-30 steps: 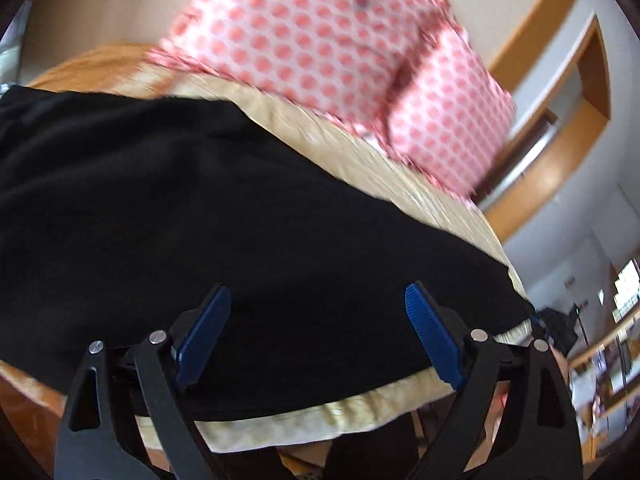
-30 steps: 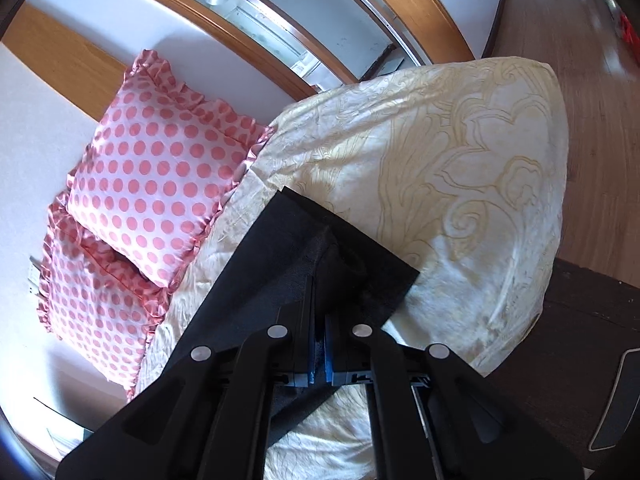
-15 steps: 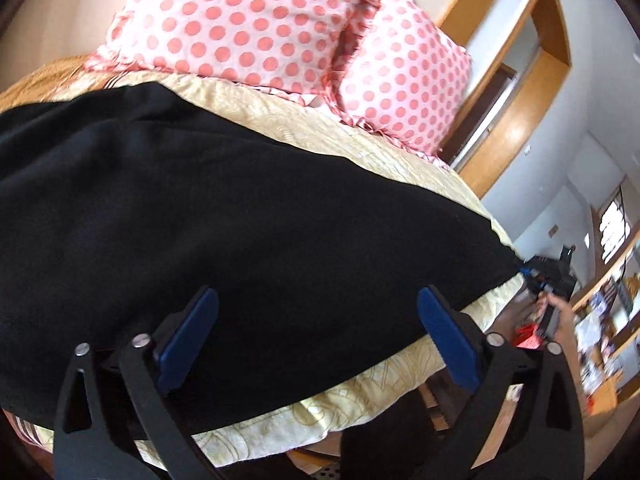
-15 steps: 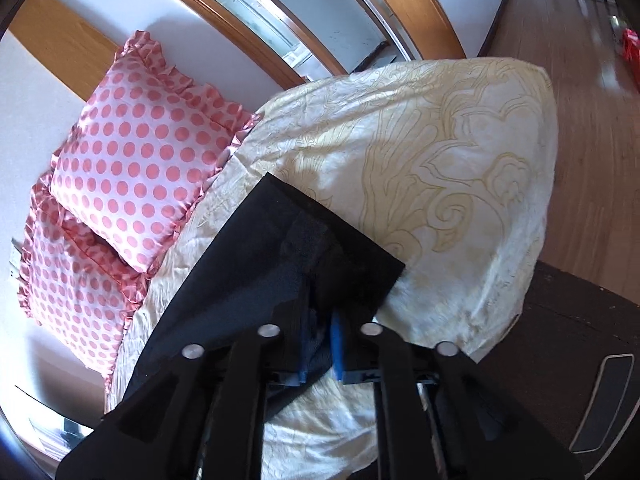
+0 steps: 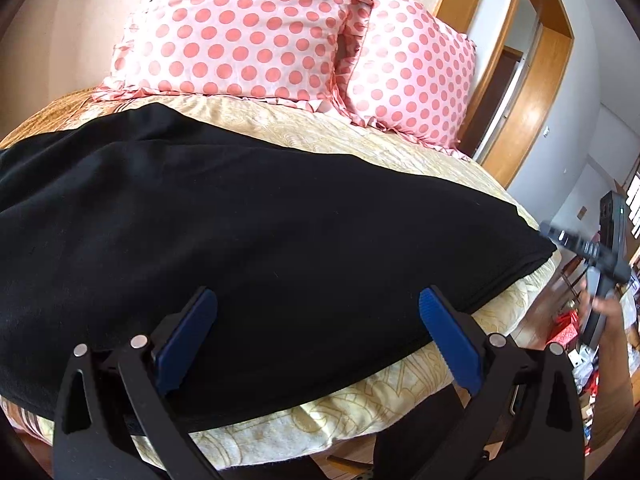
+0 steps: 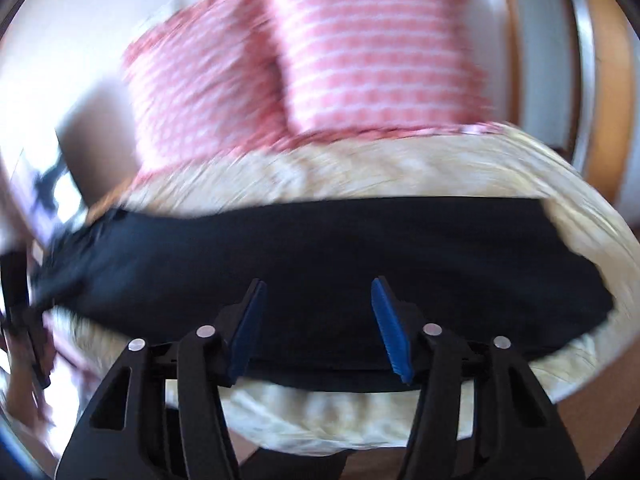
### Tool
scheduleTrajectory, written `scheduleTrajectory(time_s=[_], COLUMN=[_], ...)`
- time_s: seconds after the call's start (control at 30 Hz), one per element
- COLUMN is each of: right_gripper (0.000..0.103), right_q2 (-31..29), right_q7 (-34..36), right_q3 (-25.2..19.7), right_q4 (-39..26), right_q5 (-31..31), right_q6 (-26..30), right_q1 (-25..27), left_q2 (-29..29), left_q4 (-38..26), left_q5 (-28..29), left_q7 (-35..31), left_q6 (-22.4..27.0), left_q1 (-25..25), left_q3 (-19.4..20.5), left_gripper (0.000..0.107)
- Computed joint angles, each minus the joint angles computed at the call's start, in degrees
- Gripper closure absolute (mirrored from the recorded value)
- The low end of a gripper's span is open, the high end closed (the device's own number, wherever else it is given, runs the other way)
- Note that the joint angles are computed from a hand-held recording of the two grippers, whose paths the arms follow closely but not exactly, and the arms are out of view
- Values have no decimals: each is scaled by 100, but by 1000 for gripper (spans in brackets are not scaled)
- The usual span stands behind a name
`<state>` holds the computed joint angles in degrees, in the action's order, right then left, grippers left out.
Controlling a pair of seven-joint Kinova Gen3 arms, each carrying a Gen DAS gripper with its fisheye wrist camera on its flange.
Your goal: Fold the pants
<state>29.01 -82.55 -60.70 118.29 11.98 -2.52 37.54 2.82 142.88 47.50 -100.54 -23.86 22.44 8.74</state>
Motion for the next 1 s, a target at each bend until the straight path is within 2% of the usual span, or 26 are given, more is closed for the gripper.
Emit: scheduleTrajectory(time_s=[0.1,0.2,0.27,0.4,0.47,0.5,0.53,0.63,0.73,0.8,0.87,0.93,0.97,1.0], right_gripper=[52,52,51,52,55,58,66,73,73,73,73,68,56,47], right_q2=[120,543,538,517,525,518,497,502,317,125,69,89,63,46], right_q7=[397,966,1039,1479,1663,1733,1798,2035,2257,2364,2472,2509,2468,2395], right_q3=[165,-221,-128,37,22,2,28,-155,-120,69,62,-42,-16,-2], right_q4=[-141,-411,-513,-317,-247,-211,-207,-172,-205,-252,-304,-266,-224,-182], right_q5=[212,162,201,85,-7,-77,-145,-352,-524,-618,-795,-1096,-1275,-1471], right_q6=[295,867,1132,838,725,695,680,809,1075,1217,1306,1041,829,597], right_q1=[-566,-445,-582,-664,-644,-616,-616,-389,-437,-640,-612,-339,-234,-92], left_q2=[49,106,144,223,262,270,266,164,-15,-66,-82,-84,-77,-64], left_q4=[-140,-256,-327,-466,-528,-532,-516,-399,-311,-282,-289,-305,-311,-310], left_q5=[699,1398,1864,2591,2847,2853,2767,2182,1580,1197,1161,1434,1646,1769], left_q7=[-693,-1392,-1858,-2627,-2896,-2890,-2791,-2133,-1434,-1023,-939,-1164,-1364,-1471], left_q6=[32,-36,-124,-266,-318,-329,-318,-126,228,362,397,297,166,60], left_q1=[216,284,338,441,473,471,450,297,59,-35,-59,-11,53,104], left_q3=[-95,-14,48,111,130,135,135,93,27,-9,-11,37,87,132], left_gripper=[6,6,6,6,6,6,6,6,6,6,6,6,6,6])
